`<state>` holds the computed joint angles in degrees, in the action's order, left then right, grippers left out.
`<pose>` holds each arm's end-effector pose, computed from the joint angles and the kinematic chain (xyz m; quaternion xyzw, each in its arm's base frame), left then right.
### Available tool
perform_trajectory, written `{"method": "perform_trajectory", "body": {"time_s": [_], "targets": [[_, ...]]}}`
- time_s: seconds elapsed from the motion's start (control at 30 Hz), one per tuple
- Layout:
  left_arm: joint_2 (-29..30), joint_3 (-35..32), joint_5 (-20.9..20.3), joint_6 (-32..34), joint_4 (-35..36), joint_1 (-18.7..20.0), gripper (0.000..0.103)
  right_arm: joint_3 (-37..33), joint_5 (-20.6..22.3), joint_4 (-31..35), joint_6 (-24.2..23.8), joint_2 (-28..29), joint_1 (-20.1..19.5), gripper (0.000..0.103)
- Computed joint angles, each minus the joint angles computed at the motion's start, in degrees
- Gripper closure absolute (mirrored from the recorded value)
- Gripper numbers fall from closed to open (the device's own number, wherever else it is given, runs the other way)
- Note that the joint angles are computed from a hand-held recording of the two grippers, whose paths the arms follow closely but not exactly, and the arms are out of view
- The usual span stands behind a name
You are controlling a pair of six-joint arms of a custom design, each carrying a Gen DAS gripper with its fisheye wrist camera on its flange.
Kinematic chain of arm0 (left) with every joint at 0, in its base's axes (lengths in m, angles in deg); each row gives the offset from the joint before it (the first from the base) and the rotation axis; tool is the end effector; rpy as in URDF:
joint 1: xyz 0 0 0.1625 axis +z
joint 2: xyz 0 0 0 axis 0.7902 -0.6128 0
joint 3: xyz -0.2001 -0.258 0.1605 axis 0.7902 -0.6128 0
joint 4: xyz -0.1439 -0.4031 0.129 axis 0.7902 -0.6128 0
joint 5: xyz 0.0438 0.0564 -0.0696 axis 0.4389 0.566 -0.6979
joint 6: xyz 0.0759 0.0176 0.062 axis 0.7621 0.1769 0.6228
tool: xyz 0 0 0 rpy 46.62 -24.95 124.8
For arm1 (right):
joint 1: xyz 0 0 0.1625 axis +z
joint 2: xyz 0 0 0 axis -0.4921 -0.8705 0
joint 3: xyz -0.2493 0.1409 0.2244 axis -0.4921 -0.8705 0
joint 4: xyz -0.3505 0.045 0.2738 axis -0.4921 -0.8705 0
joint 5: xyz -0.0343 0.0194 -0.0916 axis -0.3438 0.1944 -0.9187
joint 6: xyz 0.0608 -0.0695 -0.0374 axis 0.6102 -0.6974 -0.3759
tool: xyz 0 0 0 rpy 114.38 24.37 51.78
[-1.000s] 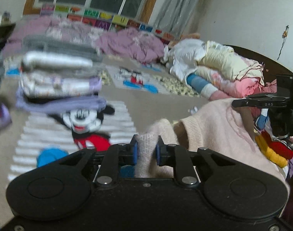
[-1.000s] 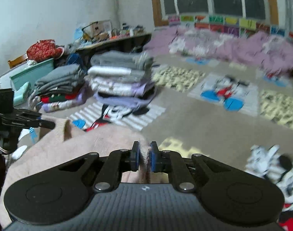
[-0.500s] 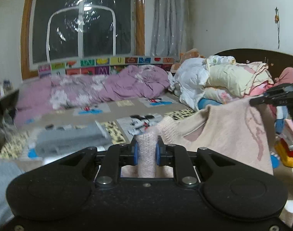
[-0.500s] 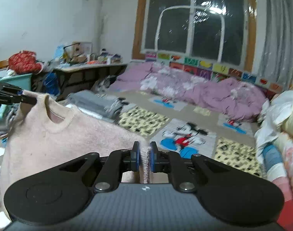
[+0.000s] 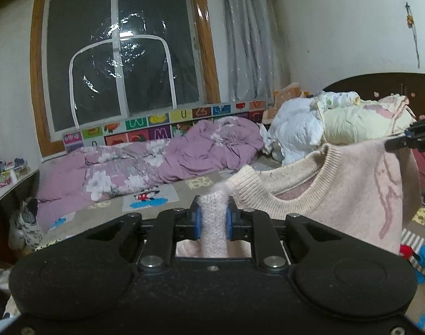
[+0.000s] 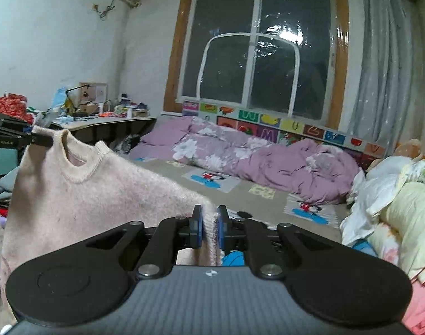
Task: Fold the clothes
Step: 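Lift the pink sweater with both grippers and shake it open in the air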
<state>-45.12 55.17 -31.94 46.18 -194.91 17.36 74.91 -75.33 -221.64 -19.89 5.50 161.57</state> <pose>-0.1163 -0.6825 0.5734 0.5437 0.7290 -0.4050 0.0948 0.5121 -0.4933 0.1631 0.2315 -0.7199 0.5415 0.3674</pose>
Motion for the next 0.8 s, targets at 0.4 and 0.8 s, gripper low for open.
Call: {"method": "perform_trajectory", "body": {"time_s": [0.4, 0.8], "targets": [[6.31, -4.66, 0.4, -1.17, -10.71, -2.86, 0.089, -10.33, 0.89, -8.2, -11.85, 4.43, -1.49, 0.091], [-5.08, 9.89, -6.71, 7.74, -9.4, 1.99, 0.089, -3.9, 1.02, -16.34, -15.66, 4.66, -0.97, 0.091]]}}
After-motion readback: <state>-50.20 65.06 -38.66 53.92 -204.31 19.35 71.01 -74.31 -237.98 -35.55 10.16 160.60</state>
